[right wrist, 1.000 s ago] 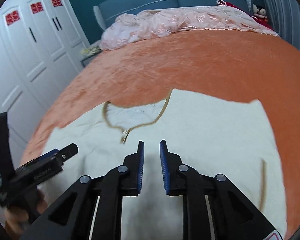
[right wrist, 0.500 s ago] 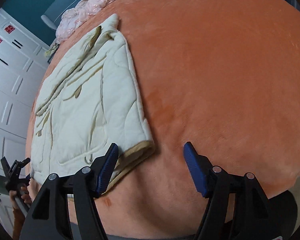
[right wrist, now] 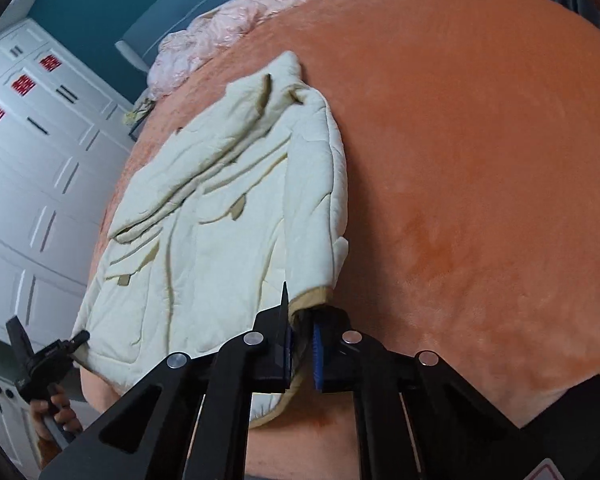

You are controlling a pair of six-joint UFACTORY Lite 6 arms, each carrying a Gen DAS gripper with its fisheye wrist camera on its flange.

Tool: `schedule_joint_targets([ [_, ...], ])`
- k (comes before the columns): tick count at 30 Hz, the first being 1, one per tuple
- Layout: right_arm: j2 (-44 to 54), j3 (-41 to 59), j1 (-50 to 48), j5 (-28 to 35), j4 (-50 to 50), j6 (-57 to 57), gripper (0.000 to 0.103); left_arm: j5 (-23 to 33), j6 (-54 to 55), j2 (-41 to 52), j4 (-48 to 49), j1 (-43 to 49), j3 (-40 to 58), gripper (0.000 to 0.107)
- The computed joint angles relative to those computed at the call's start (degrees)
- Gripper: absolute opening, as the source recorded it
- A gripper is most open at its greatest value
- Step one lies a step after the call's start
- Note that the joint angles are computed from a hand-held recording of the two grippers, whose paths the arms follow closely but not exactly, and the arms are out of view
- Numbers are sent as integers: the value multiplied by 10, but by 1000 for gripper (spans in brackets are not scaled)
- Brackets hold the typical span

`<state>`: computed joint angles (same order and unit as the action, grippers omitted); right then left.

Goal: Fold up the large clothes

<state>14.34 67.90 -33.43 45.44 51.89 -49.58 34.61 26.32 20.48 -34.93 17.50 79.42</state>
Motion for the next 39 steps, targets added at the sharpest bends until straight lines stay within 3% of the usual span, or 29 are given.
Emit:
schedule_joint_targets([
  [3,-89,-22,-42,76,-49,-25,7,40,36,-103,15,14,-54,8],
  [6,-184,-47,-108,170,-123,-69,6,118,90,-223,40,60,-123,8],
  [11,-276,-67,-300,370,-257,-209,6,325,187,-408,90,211,-219,8],
  [14,-304,-71,-397,448,-305,-274,7,434,224,-468,95,305,-229,8],
  [16,-308,-53,-416,473,-288,-288,7,461,223,-488,76,326,-224,8],
  [18,-283,-1,-407,490,-230,-271,7,449,198,-478,48,297,-190,8],
  [21,-225,82,-339,450,-125,-193,7,371,140,-412,7,208,-102,8],
  [27,-73,184,-164,232,9,-35,7,154,5,-215,19,55,34,9],
  [30,-11,216,-76,111,11,13,7,94,-96,-89,80,6,120,12],
  [32,25,249,-24,58,-6,43,9,92,-178,-1,145,-17,200,12],
  [35,45,257,0,18,34,32,21,97,-247,90,188,-32,286,14],
  [37,37,245,-2,2,84,14,46,86,-236,84,168,-29,271,18],
  [39,20,216,-12,-23,144,-35,58,77,-194,64,122,-21,242,23],
])
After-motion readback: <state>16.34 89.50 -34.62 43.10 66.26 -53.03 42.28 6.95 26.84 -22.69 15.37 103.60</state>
